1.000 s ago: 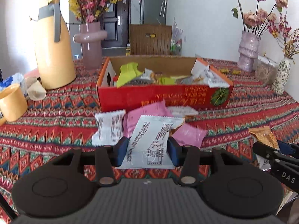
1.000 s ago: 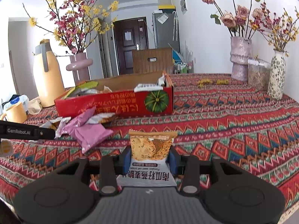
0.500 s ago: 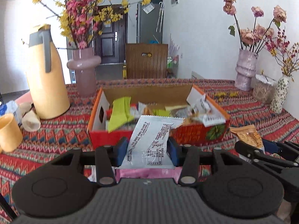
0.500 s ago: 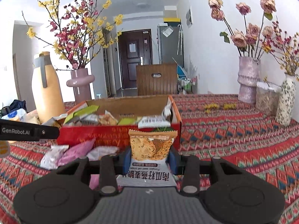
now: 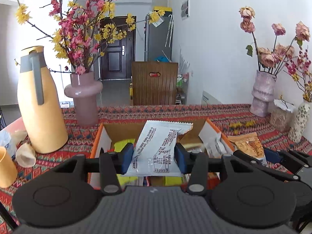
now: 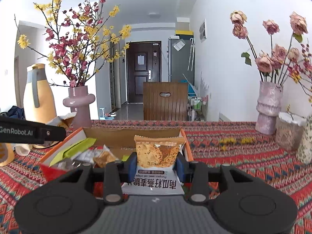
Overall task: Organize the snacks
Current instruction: 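Carry both packets into the box and open both grippers to release, then withdraw both open tools from the box back over the snack pile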
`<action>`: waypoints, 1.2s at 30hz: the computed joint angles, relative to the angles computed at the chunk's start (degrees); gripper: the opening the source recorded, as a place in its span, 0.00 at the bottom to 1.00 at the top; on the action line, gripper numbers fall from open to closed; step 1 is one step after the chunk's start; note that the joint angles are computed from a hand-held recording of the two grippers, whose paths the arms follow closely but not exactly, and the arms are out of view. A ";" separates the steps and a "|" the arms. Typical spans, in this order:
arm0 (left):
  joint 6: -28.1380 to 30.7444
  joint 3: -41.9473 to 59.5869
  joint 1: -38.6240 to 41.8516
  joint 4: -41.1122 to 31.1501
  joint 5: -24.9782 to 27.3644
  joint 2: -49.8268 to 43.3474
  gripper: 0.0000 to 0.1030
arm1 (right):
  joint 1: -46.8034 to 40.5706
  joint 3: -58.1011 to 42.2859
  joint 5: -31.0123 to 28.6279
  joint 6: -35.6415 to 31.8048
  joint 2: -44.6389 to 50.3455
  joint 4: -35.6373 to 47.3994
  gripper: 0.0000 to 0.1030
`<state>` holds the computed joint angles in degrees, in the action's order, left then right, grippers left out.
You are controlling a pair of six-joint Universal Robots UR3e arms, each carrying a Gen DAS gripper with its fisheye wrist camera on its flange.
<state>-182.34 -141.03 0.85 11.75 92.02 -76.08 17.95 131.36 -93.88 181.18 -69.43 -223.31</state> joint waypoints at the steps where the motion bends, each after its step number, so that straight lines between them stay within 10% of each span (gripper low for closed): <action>1: -0.14 1.10 0.14 0.48 0.01 -1.42 0.45 | 0.01 -1.69 -0.16 -0.18 0.51 0.99 0.38; 15: -3.84 6.94 2.86 20.93 -0.68 -25.07 0.46 | -0.35 -21.02 0.51 1.69 16.02 2.70 0.38; 29: -4.33 7.42 4.13 21.21 -1.10 -28.93 0.46 | 0.79 -22.77 -2.19 0.99 17.92 6.04 0.39; 32: -4.61 6.24 4.98 23.32 -2.21 -28.79 0.59 | 0.92 -22.90 -2.63 1.17 17.84 6.68 0.40; 36: -6.02 5.29 4.25 27.06 0.43 -29.15 0.96 | 0.68 -22.79 -3.52 2.61 17.80 6.71 0.86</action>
<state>-188.37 -135.74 5.09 38.82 92.45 -105.23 18.64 108.56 -97.40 183.79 -51.63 -216.60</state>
